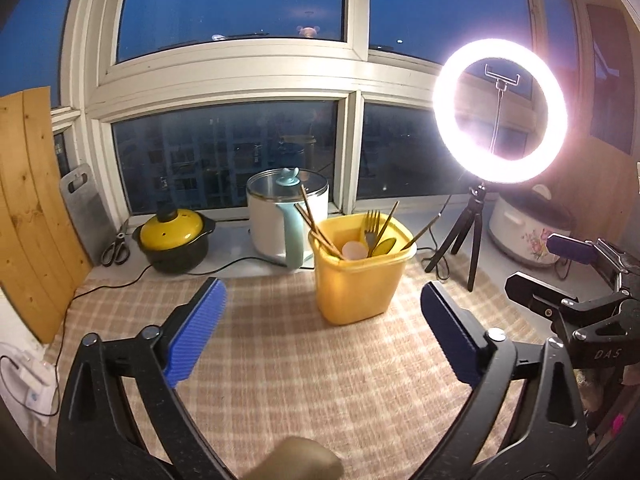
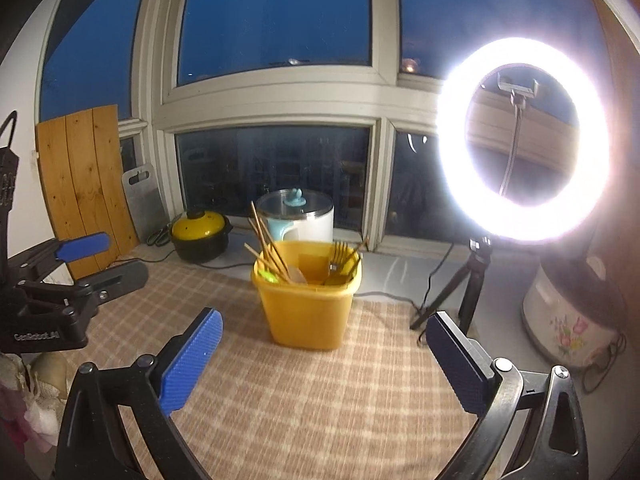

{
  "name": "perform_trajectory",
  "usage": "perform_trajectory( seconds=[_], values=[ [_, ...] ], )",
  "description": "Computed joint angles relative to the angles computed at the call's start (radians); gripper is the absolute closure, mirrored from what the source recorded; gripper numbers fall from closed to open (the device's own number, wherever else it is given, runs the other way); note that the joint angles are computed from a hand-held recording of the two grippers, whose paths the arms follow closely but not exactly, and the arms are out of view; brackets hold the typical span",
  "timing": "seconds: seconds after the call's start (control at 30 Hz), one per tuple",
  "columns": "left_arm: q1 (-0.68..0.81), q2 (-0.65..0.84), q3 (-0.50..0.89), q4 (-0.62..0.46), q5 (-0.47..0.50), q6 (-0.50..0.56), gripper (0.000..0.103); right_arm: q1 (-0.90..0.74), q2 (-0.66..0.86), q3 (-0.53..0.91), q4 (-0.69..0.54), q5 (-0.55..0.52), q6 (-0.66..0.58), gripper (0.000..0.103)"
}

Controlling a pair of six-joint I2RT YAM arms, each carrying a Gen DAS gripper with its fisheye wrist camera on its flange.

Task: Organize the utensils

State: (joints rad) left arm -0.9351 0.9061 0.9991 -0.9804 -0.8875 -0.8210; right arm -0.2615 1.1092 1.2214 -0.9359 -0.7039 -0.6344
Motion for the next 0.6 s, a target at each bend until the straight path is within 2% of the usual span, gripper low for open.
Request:
perform_trajectory(
  seconds=[0.13,0.27,0.6],
  values=[
    [-0.072,0.038,0.027,-0.113,-0.055,-0.127,0.001,-0.04,-0.017,-0.029,-0.024,-0.02,-0.007,0.0],
    [-0.112,0.055,0.033,-0.171,-0.069,-0.201,0.0,-0.06,-0.024,-0.051,-0.026,-0.019,0.003,0.0],
    [-0.143,0.085,0.025,-0.199,-0.048,-0.253,0.0,-0.06,-0.041,-0.093,-0.007,0.008,0.028,0.0]
  ],
)
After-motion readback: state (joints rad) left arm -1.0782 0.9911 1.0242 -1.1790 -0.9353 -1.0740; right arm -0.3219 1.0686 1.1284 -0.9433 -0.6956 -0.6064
